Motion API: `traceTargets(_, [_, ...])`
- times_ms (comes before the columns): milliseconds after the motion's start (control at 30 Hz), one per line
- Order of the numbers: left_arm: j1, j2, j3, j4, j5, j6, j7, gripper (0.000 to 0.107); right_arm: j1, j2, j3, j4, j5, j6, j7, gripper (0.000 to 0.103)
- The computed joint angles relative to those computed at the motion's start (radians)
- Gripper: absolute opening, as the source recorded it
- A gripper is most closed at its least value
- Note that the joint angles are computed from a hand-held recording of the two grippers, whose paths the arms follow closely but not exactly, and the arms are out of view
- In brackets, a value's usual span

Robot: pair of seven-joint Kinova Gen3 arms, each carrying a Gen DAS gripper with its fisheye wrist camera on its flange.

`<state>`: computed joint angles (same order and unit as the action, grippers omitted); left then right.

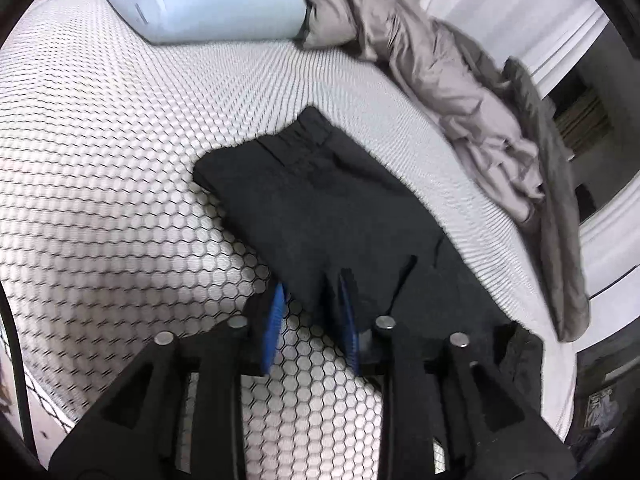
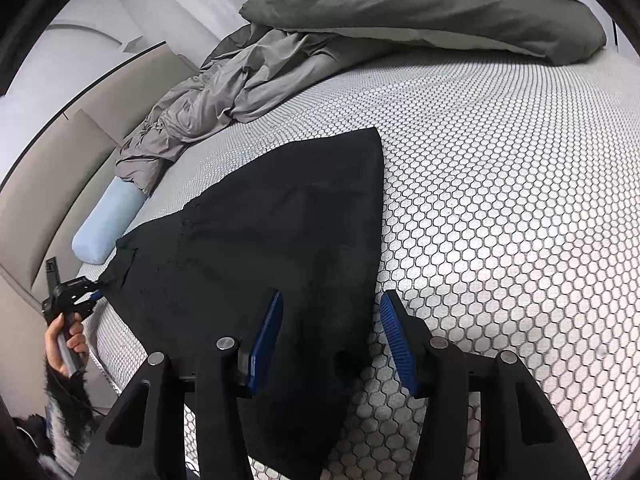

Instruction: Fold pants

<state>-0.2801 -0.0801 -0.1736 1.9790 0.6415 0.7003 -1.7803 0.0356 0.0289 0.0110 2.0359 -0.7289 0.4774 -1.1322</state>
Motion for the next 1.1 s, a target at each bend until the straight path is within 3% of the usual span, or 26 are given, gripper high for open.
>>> traceTargets(67, [0.011, 0.009, -0.036, 0.001, 0.044, 0.016, -0.05, 0.055, 0.003, -0.005, 0.002, 0.003, -0.006, 0.002, 0.014, 0.052])
traceTargets(167, [0.008, 0.084, -0.065, -0.03, 0.095, 0.088, -0.062, 0.056, 0.007, -0.008, 0.007, 0.006, -0.039, 0.01, 0.047, 0.052])
traceTargets(333, [-0.033, 0.139, -0.013, -0.051, 0.193, 0.06, -0.084, 0.056, -0.001, -0.019, 0.009, 0.017, -0.038, 0.002, 0.061, 0.055])
traceTargets(367, [-0.034, 0.148, -0.008, -0.055, 0.205, 0.054, -0.087, 0.053, 0.001, -0.024, 0.013, 0.022, -0.044, 0.006, 0.072, 0.056])
traceTargets(433, [-0.049, 0.163, -0.006, -0.055, 0.244, 0.056, -0.116, 0.013, 0.0, -0.023, 0.018, 0.026, -0.049, 0.007, 0.081, 0.056])
traceTargets(467, [-0.054, 0.165, 0.008, -0.053, 0.26, 0.043, -0.126, 0.002, 0.002, -0.023, 0.021, 0.027, -0.054, 0.01, 0.089, 0.056])
traceTargets(567, [-0.043, 0.134, 0.034, -0.053, 0.281, -0.018, -0.164, 0.0, 0.009, -0.025, 0.029, 0.029, -0.067, 0.021, 0.11, 0.056])
traceTargets(733, [0.088, -0.021, 0.085, -0.078, 0.205, -0.121, -0.169, 0.0, 0.015, -0.04, 0.042, 0.032, -0.083, 0.028, 0.132, 0.056])
traceTargets(833, [0.195, -0.078, 0.143, -0.131, 0.178, -0.133, -0.187, 0.0, 0.019, -0.048, 0.054, 0.04, -0.121, 0.024, 0.169, 0.056])
traceTargets(933, [0.295, -0.067, 0.202, -0.206, 0.168, -0.104, -0.202, 0.0, 0.029, -0.054, 0.069, 0.05, -0.145, 0.026, 0.197, 0.056])
traceTargets(1033, [0.386, 0.006, 0.283, -0.296, 0.165, -0.04, -0.22, 0.001, 0.044, -0.064, 0.087, 0.062, -0.159, 0.032, 0.21, 0.056])
traceTargets(1067, [0.406, 0.04, 0.311, -0.32, 0.171, -0.015, -0.233, 0.006, 0.048, -0.068, 0.092, 0.064, -0.155, 0.031, 0.205, 0.056])
traceTargets(1100, [0.41, 0.077, 0.337, -0.345, 0.189, 0.019, -0.261, 0.02, 0.053, -0.072, 0.097, 0.067, -0.152, 0.031, 0.204, 0.056])
